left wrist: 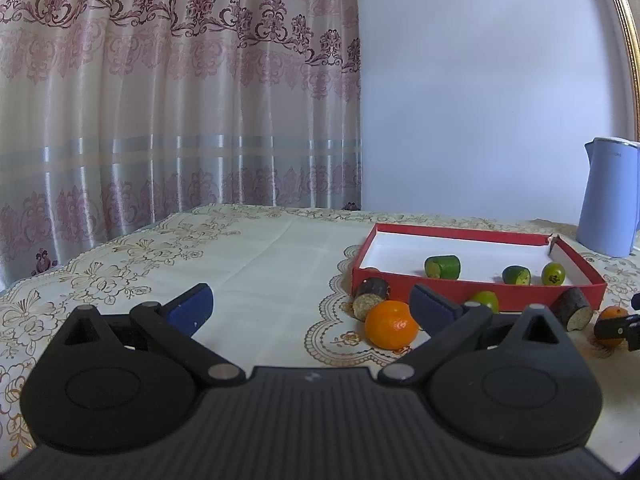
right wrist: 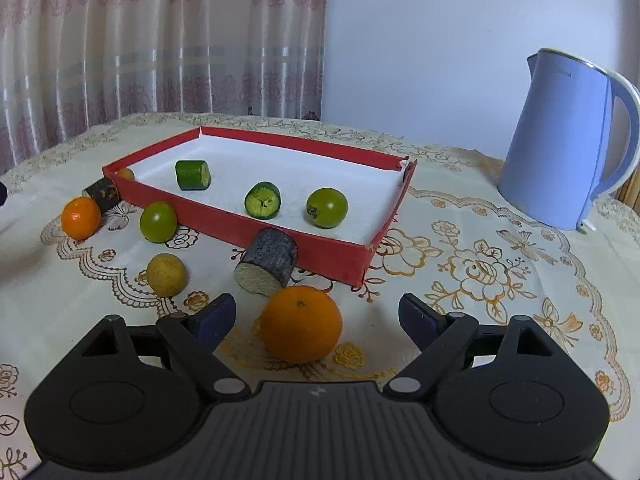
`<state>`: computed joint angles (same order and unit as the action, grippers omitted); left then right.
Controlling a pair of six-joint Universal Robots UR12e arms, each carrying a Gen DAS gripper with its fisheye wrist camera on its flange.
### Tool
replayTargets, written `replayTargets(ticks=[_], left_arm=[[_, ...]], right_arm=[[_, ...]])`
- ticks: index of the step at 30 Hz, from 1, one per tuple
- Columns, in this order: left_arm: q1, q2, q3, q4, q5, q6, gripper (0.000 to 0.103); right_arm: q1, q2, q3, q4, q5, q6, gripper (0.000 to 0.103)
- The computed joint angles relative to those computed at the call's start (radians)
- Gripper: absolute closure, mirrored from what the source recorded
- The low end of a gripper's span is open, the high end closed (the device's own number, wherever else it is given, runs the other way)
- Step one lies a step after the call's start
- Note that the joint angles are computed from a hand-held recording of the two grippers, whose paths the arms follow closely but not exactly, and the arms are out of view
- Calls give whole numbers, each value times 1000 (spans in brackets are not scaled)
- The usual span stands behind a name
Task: Organize fruits
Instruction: 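Reach the right gripper to the orange and close on it, then carry the orange over the tray and open the right gripper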
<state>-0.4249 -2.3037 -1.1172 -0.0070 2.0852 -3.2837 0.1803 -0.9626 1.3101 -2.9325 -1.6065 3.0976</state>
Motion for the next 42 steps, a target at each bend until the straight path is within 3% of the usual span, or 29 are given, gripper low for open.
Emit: replayTargets(ticks=[4, 12, 18, 29, 42], left_arm=[[0, 0, 0, 1, 0, 0, 0], [0, 0, -2, -2, -2, 2, 0], [1, 1, -1, -20, 0, -1, 0], [5, 7, 0, -76, -12, -24, 0], [8, 14, 1, -128, -20, -59, 0]], right_arm=[[4, 8, -21, 46, -12, -8, 27], [7, 16, -42, 95, -27, 5, 35], [5, 17, -47, 105, 3, 23, 59], [7, 14, -38, 80, -9, 51, 60], [11, -18, -12, -34, 3, 62, 60]])
